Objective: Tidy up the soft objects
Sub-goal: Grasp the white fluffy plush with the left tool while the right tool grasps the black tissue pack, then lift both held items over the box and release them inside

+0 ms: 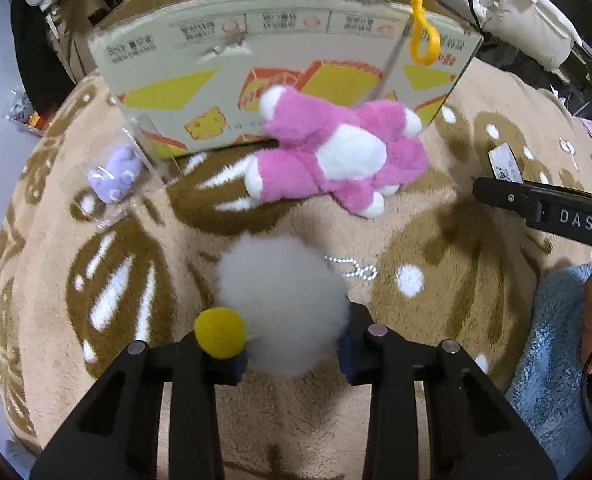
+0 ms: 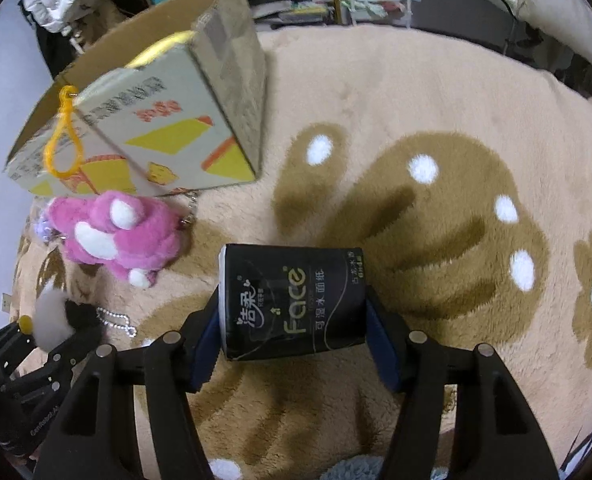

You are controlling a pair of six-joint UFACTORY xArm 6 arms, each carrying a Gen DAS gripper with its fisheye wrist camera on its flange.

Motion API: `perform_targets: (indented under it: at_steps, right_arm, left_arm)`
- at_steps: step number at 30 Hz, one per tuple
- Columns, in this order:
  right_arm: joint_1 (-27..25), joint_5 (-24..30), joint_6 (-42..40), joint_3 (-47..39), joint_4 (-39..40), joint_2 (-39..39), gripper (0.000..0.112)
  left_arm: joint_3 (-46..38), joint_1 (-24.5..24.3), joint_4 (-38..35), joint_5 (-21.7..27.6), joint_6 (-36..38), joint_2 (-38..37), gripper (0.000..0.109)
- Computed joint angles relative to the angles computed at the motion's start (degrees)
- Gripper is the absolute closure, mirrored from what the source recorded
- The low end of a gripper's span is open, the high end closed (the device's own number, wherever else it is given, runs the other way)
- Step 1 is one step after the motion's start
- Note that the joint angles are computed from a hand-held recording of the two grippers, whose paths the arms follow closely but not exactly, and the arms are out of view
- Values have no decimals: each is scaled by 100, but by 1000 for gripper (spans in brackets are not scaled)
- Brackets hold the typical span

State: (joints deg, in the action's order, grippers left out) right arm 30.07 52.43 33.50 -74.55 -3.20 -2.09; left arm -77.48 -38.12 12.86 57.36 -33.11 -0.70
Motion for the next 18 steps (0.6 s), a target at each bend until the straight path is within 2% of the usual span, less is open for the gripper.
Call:
perform_targets:
  at_steps: [6, 9, 11, 15, 18]
  right_arm:
    - [178, -256, 18, 72, -228, -172, 45]
    - [200, -637, -117, 235, -78, -334, 45]
    - [246, -797, -43, 293, -287, -380, 45]
    - [263, -1205, -55, 491, -456, -567, 45]
    - [300, -1455, 61, 554, -696, -647, 45]
  left_arm:
    - [103, -22, 406, -25, -246, -242, 75]
    - [180, -71, 588, -87, -386, -330, 75]
    - [201, -97, 725, -123, -495, -402, 75]
    - [224, -255, 1496, -200, -1029, -574, 75]
    - [417, -234, 1776, -464, -1156, -838, 75]
